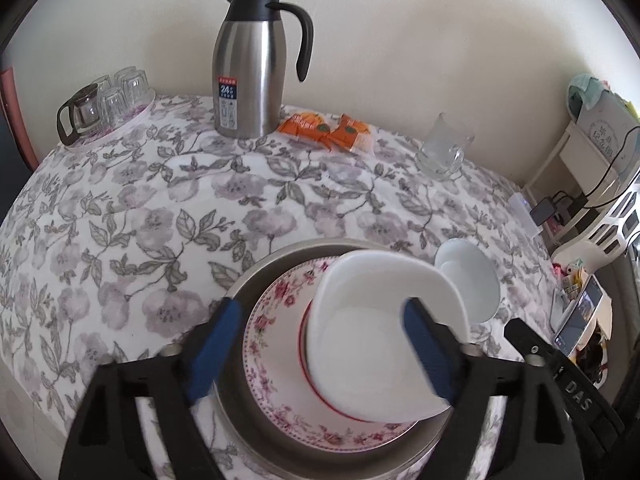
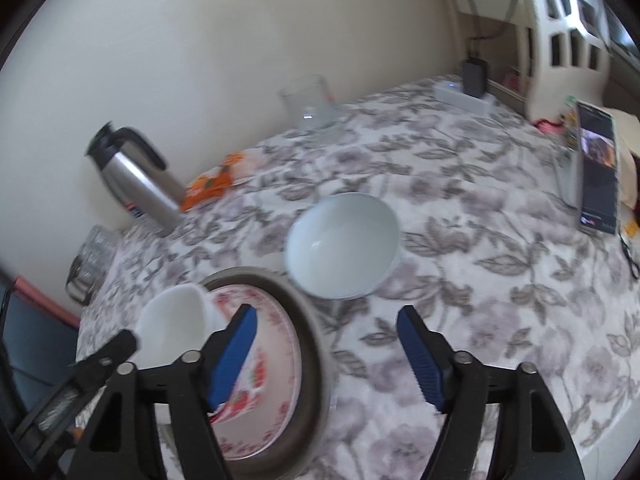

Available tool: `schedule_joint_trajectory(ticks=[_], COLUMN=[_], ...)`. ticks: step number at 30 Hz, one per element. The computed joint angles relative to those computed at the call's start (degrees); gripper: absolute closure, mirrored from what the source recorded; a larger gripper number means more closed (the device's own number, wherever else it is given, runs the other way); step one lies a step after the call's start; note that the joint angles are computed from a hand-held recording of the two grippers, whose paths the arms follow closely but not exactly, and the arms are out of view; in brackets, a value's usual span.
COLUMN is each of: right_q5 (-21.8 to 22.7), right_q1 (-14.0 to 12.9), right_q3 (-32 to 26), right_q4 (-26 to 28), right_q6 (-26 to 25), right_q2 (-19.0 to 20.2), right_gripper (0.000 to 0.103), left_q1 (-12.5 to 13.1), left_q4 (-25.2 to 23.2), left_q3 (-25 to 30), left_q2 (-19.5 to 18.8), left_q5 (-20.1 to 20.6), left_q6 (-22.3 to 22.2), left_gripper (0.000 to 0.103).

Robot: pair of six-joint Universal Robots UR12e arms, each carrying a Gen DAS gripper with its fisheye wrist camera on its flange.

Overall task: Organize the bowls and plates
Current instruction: 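Move both grippers to the rim of the plain white round bowl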

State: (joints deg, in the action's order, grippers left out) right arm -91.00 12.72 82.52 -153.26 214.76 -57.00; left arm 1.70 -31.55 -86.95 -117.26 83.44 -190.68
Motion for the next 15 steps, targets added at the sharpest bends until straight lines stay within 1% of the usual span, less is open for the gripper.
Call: schedule_joint_trajectory(ticks=[4, 5, 6, 11, 15], right_q5=[-0.2, -0.4, -0.4, -1.1, -2.6], right_q1=[-0.8, -0.9, -1.1, -1.7, -2.0], right_q3=[0.7, 0.9, 1.1, 1.8, 2.3], right_q4=[-0.3, -0.6, -1.0, -2.5, -5.0], right_q6=[1.6, 1.9, 2.2, 4.1, 4.6], right_q2=[-0.1, -0.2, -0.2, -0.2, -0.2], right_gripper=[0.004, 0.000, 0.000, 0.000, 0.000], left_q1=[-0.5, -0.6, -0.7, -1.2, -2.0], left_q4=[2.8, 3.0, 3.0, 4.3, 8.4], left_q3=[-0.1, 0.1, 0.3, 1.1, 1.7], left_q2=[-0.2, -0.3, -0.5, -0.8, -1.3], left_q5=[1.9, 2.1, 2.3, 2.0, 1.0], left_q6=[-0.9, -1.1, -1.3, -2.0, -1.7], left_gripper=[0.009, 0.005, 0.003, 0.002, 0.002])
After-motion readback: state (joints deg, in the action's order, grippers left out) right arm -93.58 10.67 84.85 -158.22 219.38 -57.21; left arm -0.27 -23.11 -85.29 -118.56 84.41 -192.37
